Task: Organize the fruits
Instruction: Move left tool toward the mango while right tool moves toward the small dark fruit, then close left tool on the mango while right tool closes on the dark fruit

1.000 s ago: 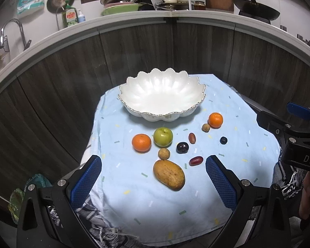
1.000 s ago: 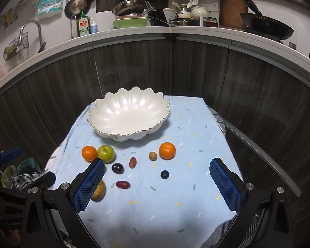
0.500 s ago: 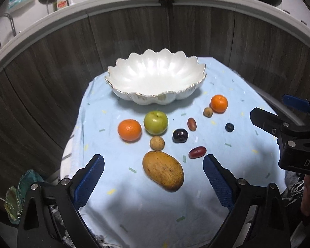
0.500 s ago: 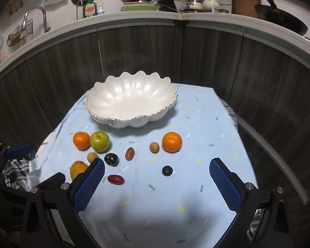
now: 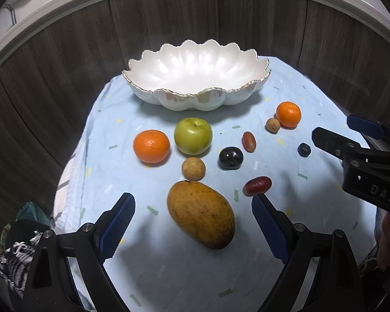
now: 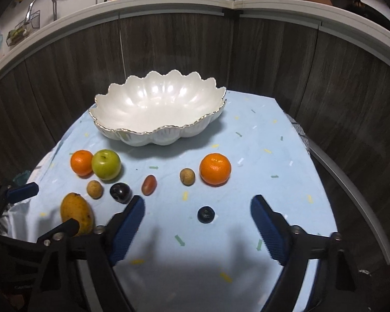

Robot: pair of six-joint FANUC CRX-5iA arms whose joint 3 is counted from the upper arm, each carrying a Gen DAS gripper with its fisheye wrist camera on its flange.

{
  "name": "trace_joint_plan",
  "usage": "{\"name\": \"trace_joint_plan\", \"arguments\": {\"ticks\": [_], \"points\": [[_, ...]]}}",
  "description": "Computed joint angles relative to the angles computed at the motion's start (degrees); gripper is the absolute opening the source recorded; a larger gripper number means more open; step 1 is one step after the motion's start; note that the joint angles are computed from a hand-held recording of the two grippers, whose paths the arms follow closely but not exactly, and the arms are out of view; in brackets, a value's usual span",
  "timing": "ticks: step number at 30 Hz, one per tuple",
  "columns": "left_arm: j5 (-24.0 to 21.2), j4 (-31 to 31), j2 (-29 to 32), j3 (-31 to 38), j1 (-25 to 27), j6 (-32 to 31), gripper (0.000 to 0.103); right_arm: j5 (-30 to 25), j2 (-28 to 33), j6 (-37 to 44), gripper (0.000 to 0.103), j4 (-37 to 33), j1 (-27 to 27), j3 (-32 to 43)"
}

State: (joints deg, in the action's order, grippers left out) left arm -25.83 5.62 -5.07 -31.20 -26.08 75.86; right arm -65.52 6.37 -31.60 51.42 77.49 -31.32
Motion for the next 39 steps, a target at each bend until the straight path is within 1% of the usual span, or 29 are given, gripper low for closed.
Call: {"name": "trace_joint_plan", "arguments": {"ticks": [3,6,7,11,14,18,21,22,24,25,27,29,31,32,33,35,37,39], "points": [[0.49,-0.42,0.83,0.16,-0.43,0.28,0.092,1.2,0.09,-1.3,0.074,-0.02,-0.64,-0.84],[-0.13,-1.6,2.15,1.02,-0.75,1.51,0.087,1.86,0.7,-1.62,0.071,-0.23,-1.27,-1.01],[-0.3,-1.98,2.56,1.33,-0.84,2.01,0.085,2.19,0.9,-1.61,0.068,-0.31,-1.5,-1.05],[-0.72,-3.4,3.81,2.17,-0.85,4.22,0.082,3.49,1.68,-1.25,0.067,-0.94,-2.36,-1.11],[-0.65,-3.27,4.57,2.24,-0.7,4.51,0.079,4.55,2.12,-0.95,0.063,-1.3,-2.89,-1.24],[-0.67,-2.88,5.08,2.14,-0.6,4.53,0.077,6.44,2.45,-0.64,0.055,-2.11,-3.82,-1.46],[-0.44,-2.78,5.52,2.18,-0.56,4.8,0.075,6.98,2.91,-0.71,0.052,-2.61,-4.24,-1.44],[-0.38,-2.65,5.79,2.23,-0.54,4.82,0.072,7.2,2.97,-0.72,0.051,-2.74,-4.33,-1.46],[-0.24,-1.44,6.24,2.02,-0.35,3.82,0.069,7.79,3.15,-0.73,0.047,-3.1,-4.62,-1.49],[0.28,-0.8,6.13,1.59,-0.28,3.31,0.069,8.2,3.21,-0.74,0.043,-3.26,-4.8,-1.52],[0.71,-0.67,6.02,1.38,-0.38,3.14,0.067,8.71,3.34,-0.91,0.042,-3.42,-4.99,-1.59],[1.46,1.3,5.85,0.55,-0.19,1.39,0.064,8.63,3.42,-1.18,0.042,-3.11,-4.99,-1.66],[1.87,2.71,5.78,0.05,-0.02,0.17,0.063,8.64,3.48,-1.31,0.04,-2.91,-4.98,-1.71],[2.07,3.45,5.77,-0.18,0.06,-0.43,0.062,8.7,3.42,-1.39,0.038,-2.8,-4.99,-1.79],[2.31,4.28,5.72,-0.49,0.16,-1.07,0.062,8.78,3.37,-1.38,0.031,-2.7,-5.05,-1.87],[2.54,5.38,5.54,-0.95,0.37,-2.0,0.061,8.92,3.25,-1.56,0.028,-2.54,-5.05,-2.03],[2.67,6.02,5.46,-1.19,0.44,-2.47,0.061,9.01,3.18,-1.5,0.023,-2.49,-5.03,-2.07],[2.69,6.58,5.4,-1.35,0.55,-2.89,0.061,8.97,3.17,-1.37,0.022,-2.55,-5.03,-2.03]]}}
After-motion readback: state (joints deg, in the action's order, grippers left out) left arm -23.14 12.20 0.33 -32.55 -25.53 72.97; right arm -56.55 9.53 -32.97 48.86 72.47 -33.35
